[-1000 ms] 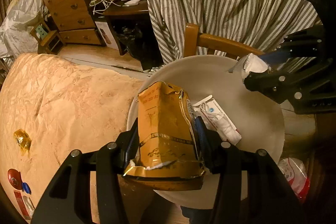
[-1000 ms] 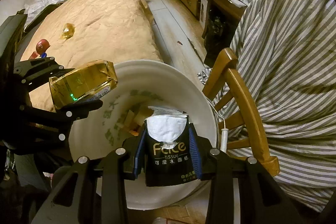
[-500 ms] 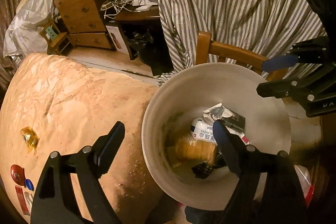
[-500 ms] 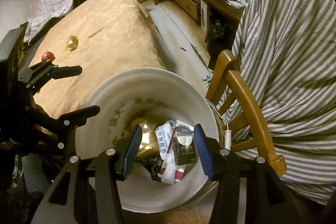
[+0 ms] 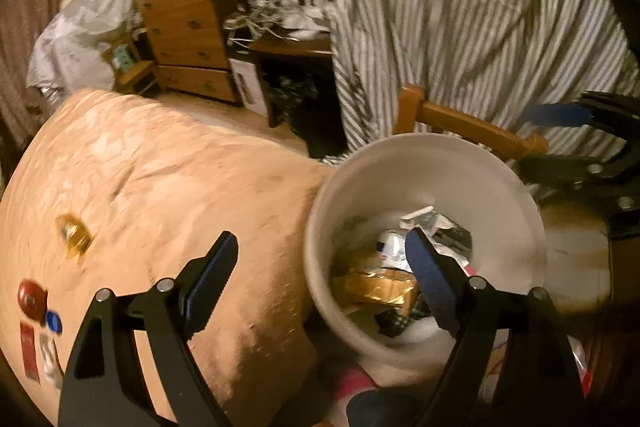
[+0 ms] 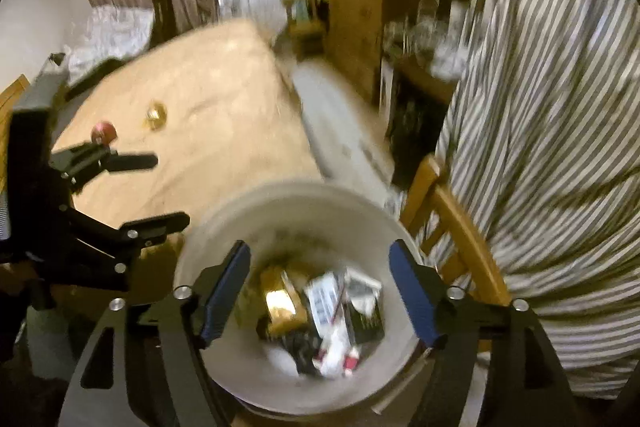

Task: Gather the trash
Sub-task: 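Move both tools back over the remaining items on the bed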

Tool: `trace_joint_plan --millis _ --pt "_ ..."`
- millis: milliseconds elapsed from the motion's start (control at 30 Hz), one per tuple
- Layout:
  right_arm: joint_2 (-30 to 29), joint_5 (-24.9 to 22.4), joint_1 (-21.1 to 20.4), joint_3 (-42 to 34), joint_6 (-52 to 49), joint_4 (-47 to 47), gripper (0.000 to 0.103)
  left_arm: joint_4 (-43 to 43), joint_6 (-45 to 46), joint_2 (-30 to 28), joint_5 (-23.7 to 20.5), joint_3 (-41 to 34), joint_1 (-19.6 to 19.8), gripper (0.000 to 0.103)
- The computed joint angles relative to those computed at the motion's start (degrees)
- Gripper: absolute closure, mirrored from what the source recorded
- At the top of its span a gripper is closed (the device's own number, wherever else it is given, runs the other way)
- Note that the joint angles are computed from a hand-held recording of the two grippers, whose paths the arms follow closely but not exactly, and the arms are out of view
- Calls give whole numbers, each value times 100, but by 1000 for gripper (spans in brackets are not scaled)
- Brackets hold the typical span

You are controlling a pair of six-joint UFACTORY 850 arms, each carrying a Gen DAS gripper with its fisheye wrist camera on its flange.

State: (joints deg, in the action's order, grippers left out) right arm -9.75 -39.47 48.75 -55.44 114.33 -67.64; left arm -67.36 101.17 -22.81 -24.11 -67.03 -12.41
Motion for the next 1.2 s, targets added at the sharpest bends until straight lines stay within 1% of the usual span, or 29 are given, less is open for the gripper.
trace_joint_plan --millis 33,67,100,133,167,200,267,367,433,500,533,633,767,867,900,967,1033,1133,1200 --pt "-48 -330 200 -38 352 -337 22 -446 445 63 50 123 134 21" --pt "-138 -701 419 -103 671 -669 19 -771 764 88 101 196 215 21" --pt "-205 -920 545 -154 846 -824 17 -1209 1162 124 143 290 354 21" --pt "-322 -1193 708 -237 1118 -1057 15 -1446 1377 134 149 338 451 21" --pt "-458 -1376 835 -329 1366 -1288 14 -1781 1678 137 162 398 601 21" --pt "-550 -1446 894 -401 1487 -1415 12 -2100 1969 126 190 446 755 21" --pt "-910 -1525 1006 -693 1736 -1762 12 -2399 2205 77 254 471 1017 21" --pt "-1415 -1334 1019 -1179 1934 -2247 12 -2670 2350 -47 277 426 1463 21" --pt "-1728 -1090 984 -1499 2116 -2582 12 -2957 2509 -152 344 356 1782 21" --pt "-2076 -807 941 -1920 2159 -2818 12 -3035 2506 -239 351 277 2030 21" --pt "-2293 -680 930 -2197 2100 -2926 12 -3105 2509 -321 373 195 2206 21" --pt "-2889 -337 916 -3020 1739 -2983 12 -3435 2737 -494 443 23 2540 21" --pt "-3636 70 908 -4155 1038 -2774 12 -3519 2585 -870 465 -391 3012 21" --pt "-4152 337 892 -4975 395 -2360 12 -3273 2143 -1217 441 -801 3254 21" --pt "-4315 429 873 -5232 175 -2194 12 -3024 1841 -1350 449 -973 3303 21" --pt "-4700 548 861 -5857 -405 -1708 12 -2092 822 -1726 340 -1452 3412 21" --pt "-5006 593 848 -6362 -894 -1297 12 -1398 28 -2090 214 -1935 3451 21" --pt "-5338 736 732 -6877 -1485 -799 12 -835 -523 -2472 184 -2469 3395 18" --pt "-5713 754 674 -7492 -2090 -250 12 -569 -739 -2660 141 -2746 3348 17"
